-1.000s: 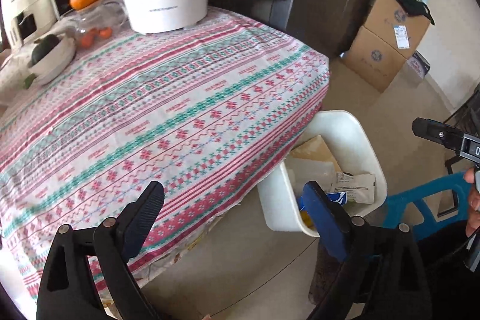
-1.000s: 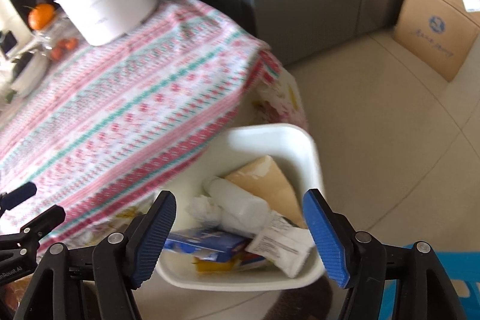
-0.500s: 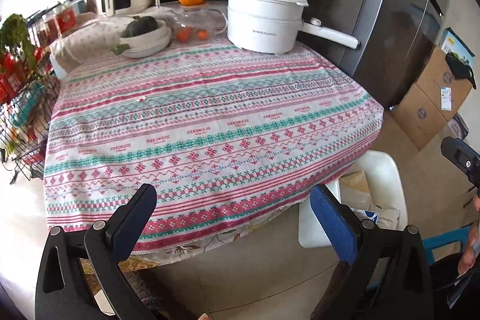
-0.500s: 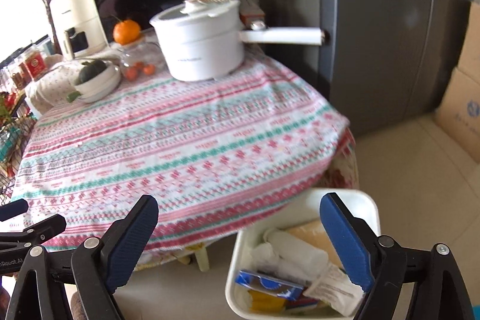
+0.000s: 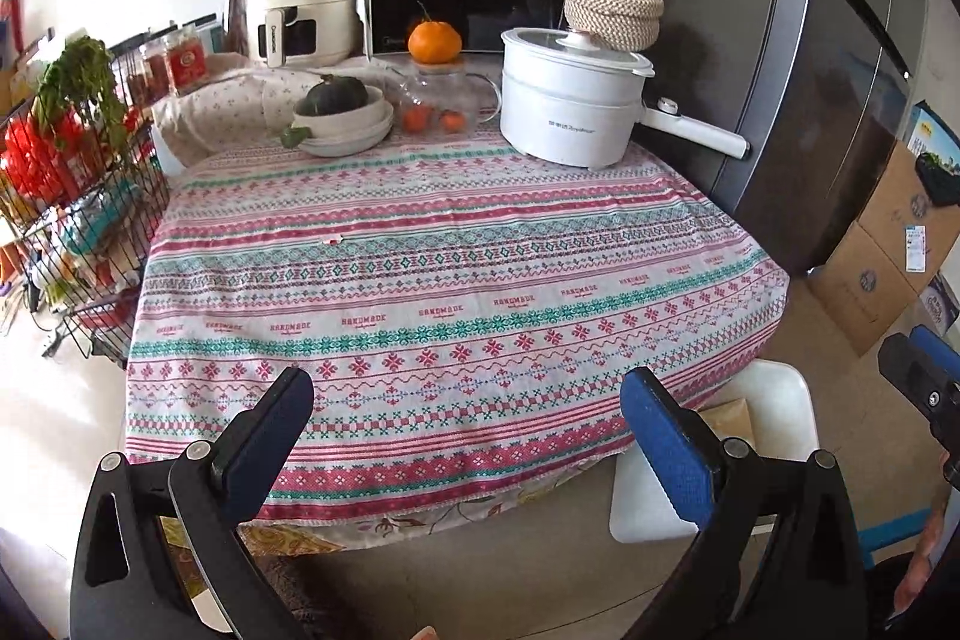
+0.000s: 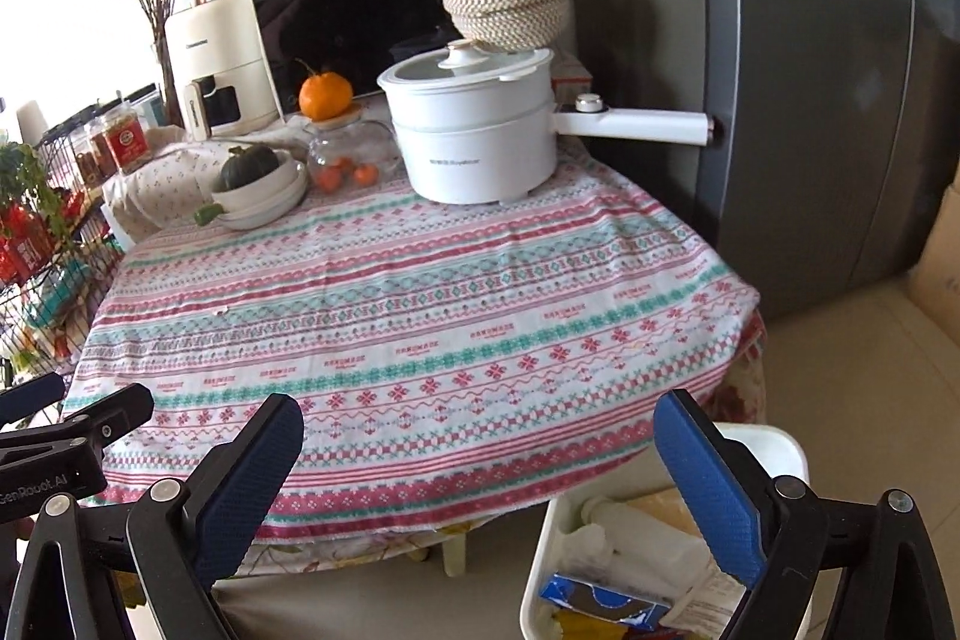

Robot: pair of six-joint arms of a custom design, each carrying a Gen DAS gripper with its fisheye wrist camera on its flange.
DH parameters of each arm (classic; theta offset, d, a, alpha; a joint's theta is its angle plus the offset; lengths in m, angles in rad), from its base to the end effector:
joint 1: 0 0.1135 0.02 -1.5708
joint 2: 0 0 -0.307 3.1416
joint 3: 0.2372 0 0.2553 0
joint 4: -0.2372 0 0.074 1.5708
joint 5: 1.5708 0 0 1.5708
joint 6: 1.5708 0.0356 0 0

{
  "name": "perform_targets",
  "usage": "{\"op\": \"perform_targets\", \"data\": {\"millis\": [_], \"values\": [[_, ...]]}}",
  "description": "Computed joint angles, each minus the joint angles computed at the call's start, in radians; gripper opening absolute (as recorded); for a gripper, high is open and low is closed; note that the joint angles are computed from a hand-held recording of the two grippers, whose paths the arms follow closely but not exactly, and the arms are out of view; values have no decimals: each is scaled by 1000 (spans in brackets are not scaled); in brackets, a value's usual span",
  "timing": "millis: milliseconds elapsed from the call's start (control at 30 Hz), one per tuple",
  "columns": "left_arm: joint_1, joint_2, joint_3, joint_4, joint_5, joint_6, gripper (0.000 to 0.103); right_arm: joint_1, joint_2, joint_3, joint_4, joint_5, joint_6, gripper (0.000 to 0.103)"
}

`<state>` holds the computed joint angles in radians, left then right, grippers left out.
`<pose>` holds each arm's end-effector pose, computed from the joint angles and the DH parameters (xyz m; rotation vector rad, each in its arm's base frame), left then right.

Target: Collect trash

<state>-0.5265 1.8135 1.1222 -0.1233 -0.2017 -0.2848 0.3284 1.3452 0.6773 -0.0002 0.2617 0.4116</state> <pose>0.3476 -0.1938 0.2203 0.1910 2.3616 -0.1510 0.2570 0.0778 0.2390 0.2328 2.2025 0.1162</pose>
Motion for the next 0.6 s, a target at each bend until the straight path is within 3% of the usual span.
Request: {"op": "perform_targets", "data": {"millis": [600], "values": [[-27,-10,-12,6,-22,3,103,13,12,8,-16,22,-6,97]]}}
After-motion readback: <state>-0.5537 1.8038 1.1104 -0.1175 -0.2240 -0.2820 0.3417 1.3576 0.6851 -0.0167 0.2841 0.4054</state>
